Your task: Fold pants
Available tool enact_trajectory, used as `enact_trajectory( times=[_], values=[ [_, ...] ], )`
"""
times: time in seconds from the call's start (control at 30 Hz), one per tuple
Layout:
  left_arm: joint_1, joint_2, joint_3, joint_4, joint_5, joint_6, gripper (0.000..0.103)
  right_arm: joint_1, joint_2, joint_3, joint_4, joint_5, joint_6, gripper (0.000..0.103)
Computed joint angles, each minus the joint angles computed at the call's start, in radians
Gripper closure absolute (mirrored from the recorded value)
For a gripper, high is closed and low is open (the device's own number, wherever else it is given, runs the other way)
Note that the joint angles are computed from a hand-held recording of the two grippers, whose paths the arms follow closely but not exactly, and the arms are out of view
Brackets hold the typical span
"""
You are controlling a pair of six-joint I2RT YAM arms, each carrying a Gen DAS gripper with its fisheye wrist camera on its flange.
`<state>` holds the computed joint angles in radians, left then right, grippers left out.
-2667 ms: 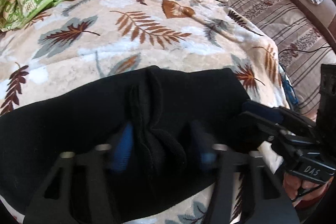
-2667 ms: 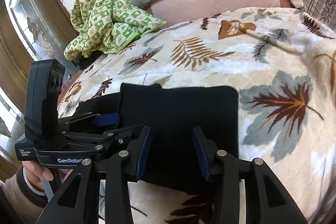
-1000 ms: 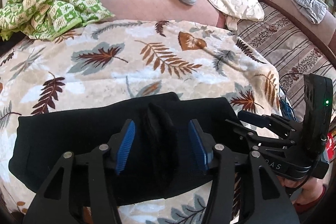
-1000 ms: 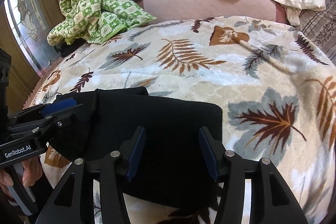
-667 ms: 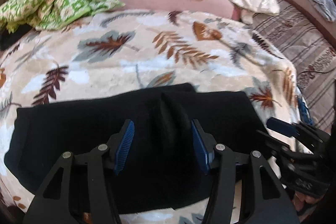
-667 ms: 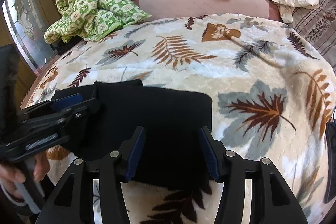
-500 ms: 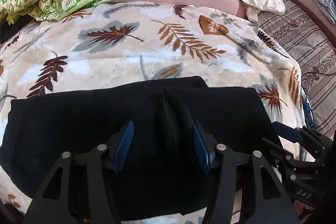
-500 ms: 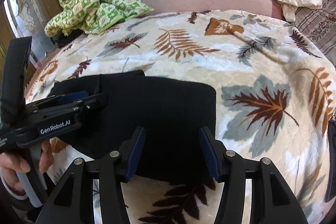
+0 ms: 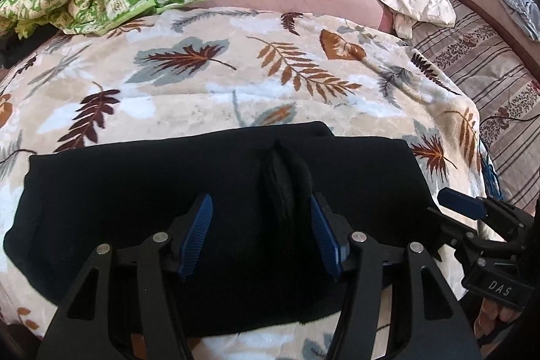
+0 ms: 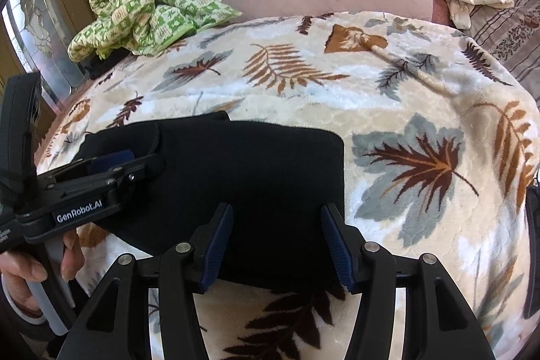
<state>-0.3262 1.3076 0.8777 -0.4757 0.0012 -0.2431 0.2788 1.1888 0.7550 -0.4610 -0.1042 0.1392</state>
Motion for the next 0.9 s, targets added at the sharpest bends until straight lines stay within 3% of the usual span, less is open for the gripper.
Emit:
enact_trajectory(
  times=[0.27, 0.5, 0.63, 0.9],
  values=[
    [-0.009, -0.043, -0.051, 0.008, -0.035, -0.007, 0.045, 0.054, -0.004, -0.002, -0.008, 0.011, 0.003, 0.047],
    [-0.004, -0.024, -0.067, 0.04, -0.03, -0.019, 0.043, 0.096, 0.042, -0.016, 0.027, 0.057, 0.0, 0.036],
    [0.015, -0.041, -0.064, 0.019, 0.003, -0.024, 0.042, 0.09, 0.023, 0.003, 0.004, 0.042, 0.008, 0.036],
    [0.096, -0.121, -0.058, -0.052, 0.05, -0.02, 0.028, 0.136, 0.024, 0.081, 0.0, 0.042, 0.021, 0.036]
  ],
)
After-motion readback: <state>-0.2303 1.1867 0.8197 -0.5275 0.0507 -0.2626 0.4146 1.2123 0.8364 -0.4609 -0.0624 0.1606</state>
